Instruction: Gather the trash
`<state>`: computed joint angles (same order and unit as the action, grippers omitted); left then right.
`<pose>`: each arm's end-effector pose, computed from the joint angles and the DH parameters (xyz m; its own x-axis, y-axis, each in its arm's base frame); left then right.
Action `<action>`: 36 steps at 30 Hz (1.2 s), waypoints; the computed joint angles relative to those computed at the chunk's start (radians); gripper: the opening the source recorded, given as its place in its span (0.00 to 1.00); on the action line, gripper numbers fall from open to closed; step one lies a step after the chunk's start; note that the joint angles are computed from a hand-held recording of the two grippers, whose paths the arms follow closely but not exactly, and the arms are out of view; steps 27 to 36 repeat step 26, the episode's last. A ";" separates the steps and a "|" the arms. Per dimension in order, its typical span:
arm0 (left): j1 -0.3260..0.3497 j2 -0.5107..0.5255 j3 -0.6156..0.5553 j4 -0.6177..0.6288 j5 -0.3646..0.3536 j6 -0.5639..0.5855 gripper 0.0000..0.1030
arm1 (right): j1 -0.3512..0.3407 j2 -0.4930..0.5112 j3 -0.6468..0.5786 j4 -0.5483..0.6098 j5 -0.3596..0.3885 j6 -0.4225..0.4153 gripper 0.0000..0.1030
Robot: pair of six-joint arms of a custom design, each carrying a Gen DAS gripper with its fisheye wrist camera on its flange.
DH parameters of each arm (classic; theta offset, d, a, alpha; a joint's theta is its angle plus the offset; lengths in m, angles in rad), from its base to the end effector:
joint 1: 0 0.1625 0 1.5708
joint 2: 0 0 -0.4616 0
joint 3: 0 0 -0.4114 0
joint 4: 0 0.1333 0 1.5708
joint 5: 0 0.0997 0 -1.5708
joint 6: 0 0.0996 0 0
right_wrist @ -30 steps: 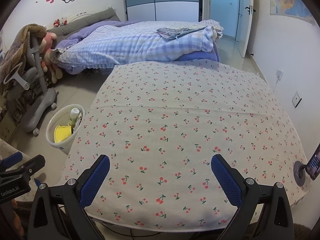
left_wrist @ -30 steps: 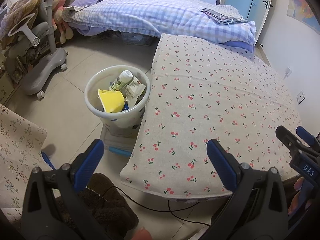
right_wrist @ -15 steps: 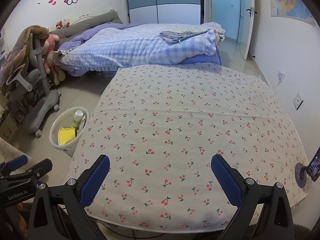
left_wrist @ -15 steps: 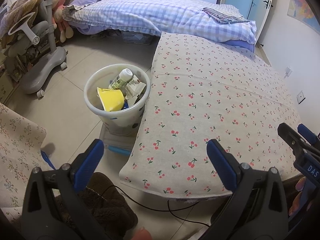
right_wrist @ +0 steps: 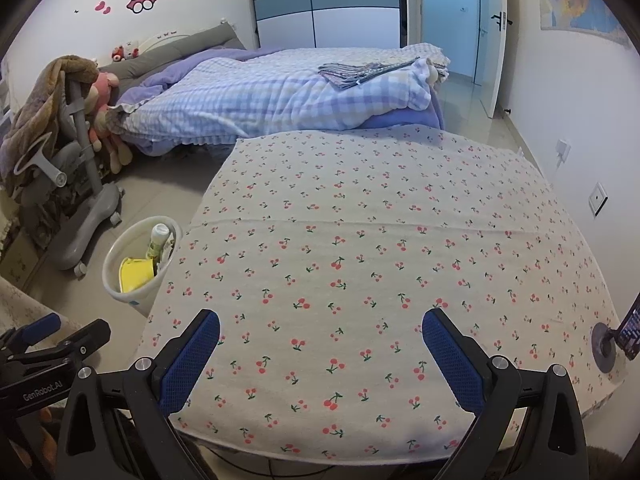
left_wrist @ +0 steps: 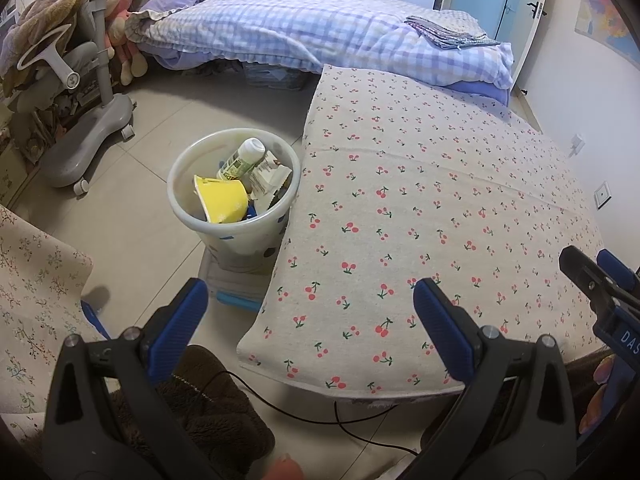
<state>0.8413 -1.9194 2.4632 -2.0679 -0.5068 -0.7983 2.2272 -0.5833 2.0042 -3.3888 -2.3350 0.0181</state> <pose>-0.0301 -0.3644 0.3305 -0.7104 -0.2863 -0.6430 0.2250 0.7732 -0.5929 0.3967 -0.4095 -0.0178 -0.7453 -0.2153 0.6310 -0.5494 0.7346 -0.3982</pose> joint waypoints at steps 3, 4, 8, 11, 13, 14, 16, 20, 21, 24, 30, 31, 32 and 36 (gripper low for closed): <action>0.001 -0.001 0.000 -0.001 -0.001 0.002 0.99 | 0.000 0.001 0.000 -0.001 0.000 0.000 0.99; 0.000 -0.001 0.001 -0.001 -0.001 0.002 0.99 | 0.000 0.001 0.000 0.000 0.001 0.000 0.99; -0.001 -0.002 0.000 0.002 0.001 0.000 0.99 | 0.001 0.000 0.001 0.003 0.001 0.003 0.99; -0.001 -0.003 0.000 0.002 -0.002 0.000 0.99 | 0.001 0.000 0.001 0.003 0.001 0.004 0.99; -0.004 -0.003 -0.001 0.004 0.002 -0.004 0.99 | 0.001 0.001 0.000 0.005 0.001 0.004 0.99; -0.004 -0.002 -0.002 0.002 0.001 -0.001 0.99 | 0.001 0.001 0.000 0.005 0.001 0.004 0.99; -0.005 -0.004 -0.001 0.000 -0.002 -0.004 0.99 | 0.002 0.002 0.000 0.004 0.000 0.006 0.99; -0.007 -0.009 -0.001 -0.002 -0.006 -0.006 0.99 | 0.001 0.001 0.000 0.005 0.001 0.005 0.99; -0.007 -0.011 0.000 -0.005 -0.009 -0.006 0.99 | 0.001 0.001 0.000 0.005 0.001 0.005 0.99; -0.001 -0.013 0.003 -0.036 -0.026 0.011 0.99 | 0.002 0.002 0.000 0.005 0.001 0.005 0.99; 0.005 -0.010 -0.001 -0.049 -0.035 0.021 0.99 | 0.001 0.002 0.001 0.001 0.002 0.007 0.99; 0.005 -0.010 -0.001 -0.049 -0.035 0.021 0.99 | 0.001 0.002 0.001 0.001 0.002 0.007 0.99; 0.005 -0.010 -0.001 -0.049 -0.035 0.021 0.99 | 0.001 0.002 0.001 0.001 0.002 0.007 0.99; 0.005 -0.010 -0.001 -0.049 -0.035 0.021 0.99 | 0.001 0.002 0.001 0.001 0.002 0.007 0.99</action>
